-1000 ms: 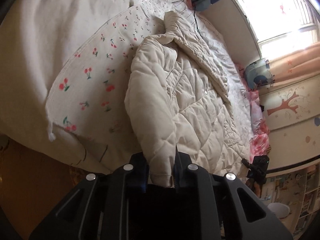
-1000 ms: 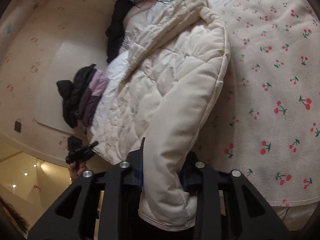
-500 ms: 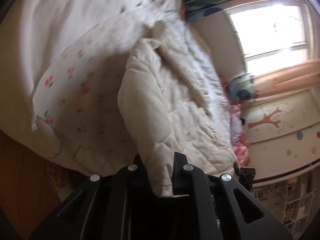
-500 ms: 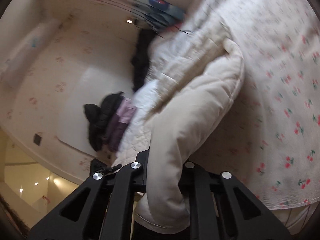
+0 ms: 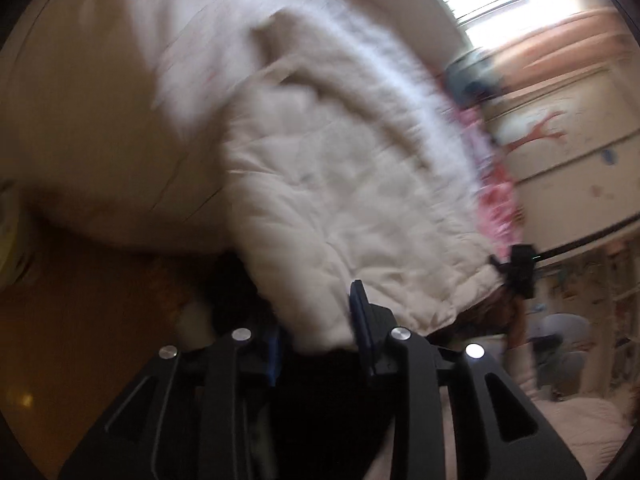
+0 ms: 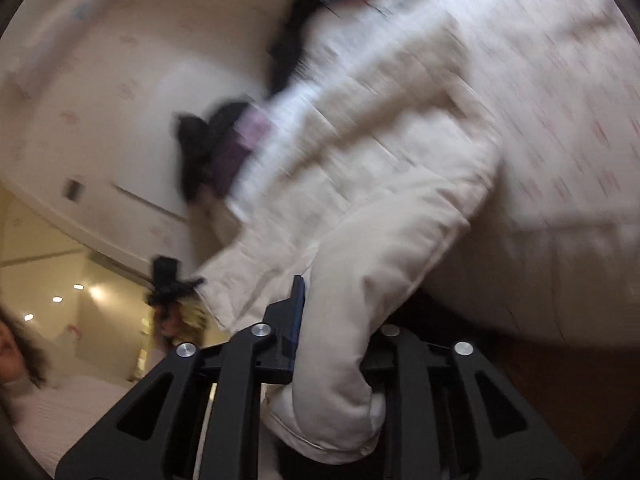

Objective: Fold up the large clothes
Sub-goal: 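Open both grippers and hold them above the folded jacket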

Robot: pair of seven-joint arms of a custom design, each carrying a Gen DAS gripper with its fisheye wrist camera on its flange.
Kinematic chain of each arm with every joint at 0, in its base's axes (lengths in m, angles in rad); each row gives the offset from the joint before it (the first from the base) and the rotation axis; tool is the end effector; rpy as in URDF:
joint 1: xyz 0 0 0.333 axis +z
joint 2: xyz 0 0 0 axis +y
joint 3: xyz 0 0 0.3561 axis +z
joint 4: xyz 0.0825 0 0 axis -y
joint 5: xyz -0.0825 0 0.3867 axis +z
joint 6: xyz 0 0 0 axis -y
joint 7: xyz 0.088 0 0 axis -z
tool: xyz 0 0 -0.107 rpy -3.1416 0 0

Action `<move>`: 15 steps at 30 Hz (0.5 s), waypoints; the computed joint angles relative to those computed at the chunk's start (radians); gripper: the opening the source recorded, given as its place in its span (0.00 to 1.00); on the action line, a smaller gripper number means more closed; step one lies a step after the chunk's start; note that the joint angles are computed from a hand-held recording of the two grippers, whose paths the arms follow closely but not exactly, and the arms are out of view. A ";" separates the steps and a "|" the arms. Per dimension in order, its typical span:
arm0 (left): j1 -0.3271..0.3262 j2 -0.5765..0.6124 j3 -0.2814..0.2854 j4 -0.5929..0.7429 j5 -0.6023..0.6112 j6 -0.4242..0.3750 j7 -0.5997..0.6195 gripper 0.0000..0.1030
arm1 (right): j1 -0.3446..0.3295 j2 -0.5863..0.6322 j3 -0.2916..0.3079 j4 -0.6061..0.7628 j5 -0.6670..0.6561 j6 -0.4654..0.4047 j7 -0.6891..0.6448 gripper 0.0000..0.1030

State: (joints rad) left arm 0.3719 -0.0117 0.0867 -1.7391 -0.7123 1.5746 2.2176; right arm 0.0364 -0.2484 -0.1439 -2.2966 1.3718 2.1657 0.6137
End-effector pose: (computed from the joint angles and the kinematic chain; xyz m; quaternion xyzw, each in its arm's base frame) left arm 0.5220 0.1803 0.6177 0.6172 -0.7020 0.3221 0.1499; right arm 0.4894 -0.0187 0.5261 -0.6004 0.5719 0.1033 0.5493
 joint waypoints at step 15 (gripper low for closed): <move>-0.085 0.159 -0.121 0.241 -0.037 0.381 -0.096 0.54 | -0.015 0.309 0.057 0.522 0.019 0.293 0.092 0.67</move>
State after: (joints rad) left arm 0.2868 0.1468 -0.0339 -1.4978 -0.7496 1.9552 2.1217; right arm 0.0211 0.0609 -0.0872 -1.7750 1.3904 2.4584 0.7058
